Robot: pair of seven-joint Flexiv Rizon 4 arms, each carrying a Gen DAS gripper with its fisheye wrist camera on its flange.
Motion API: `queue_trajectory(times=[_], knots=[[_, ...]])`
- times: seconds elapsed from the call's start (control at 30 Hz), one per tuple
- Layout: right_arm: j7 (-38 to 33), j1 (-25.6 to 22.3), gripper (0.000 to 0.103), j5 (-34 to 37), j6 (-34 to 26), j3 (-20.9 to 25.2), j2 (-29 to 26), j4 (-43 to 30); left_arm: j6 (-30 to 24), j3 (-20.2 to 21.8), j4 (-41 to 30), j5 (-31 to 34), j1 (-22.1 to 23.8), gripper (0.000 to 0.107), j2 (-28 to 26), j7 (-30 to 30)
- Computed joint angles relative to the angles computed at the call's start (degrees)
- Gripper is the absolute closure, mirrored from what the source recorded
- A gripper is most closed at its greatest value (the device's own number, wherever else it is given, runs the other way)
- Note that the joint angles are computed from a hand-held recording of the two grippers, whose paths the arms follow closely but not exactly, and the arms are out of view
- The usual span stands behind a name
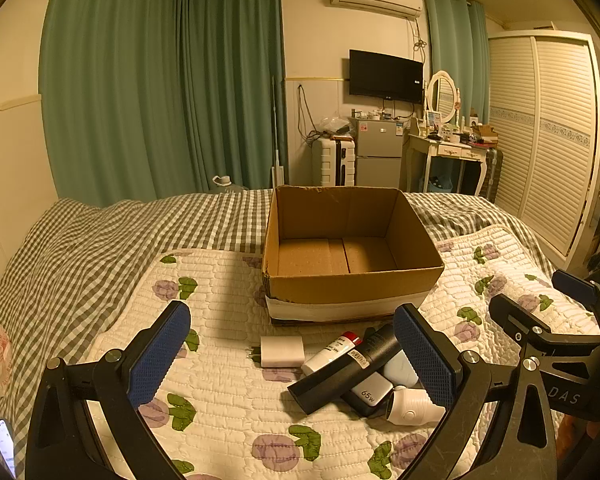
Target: Organize rigid objects
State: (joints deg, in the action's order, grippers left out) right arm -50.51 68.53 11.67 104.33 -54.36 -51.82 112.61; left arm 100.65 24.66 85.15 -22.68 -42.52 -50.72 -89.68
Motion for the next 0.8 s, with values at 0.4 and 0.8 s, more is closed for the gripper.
queue_trajectory(times=[0.4, 0.8], knots=[[-2.5, -2.5, 0.0, -0.9, 0.6, 3.7, 2.6, -0.3, 0.0, 0.0, -0.1, 0.2, 0.0, 0.004, 0.0, -0.1], [-3.3, -12.4, 0.003, -8.5, -6.3, 13.5, 2.8, -4.1, -3.8, 0.9, -2.7, 1.1, 0.3, 0.004, -2.7, -2.4]])
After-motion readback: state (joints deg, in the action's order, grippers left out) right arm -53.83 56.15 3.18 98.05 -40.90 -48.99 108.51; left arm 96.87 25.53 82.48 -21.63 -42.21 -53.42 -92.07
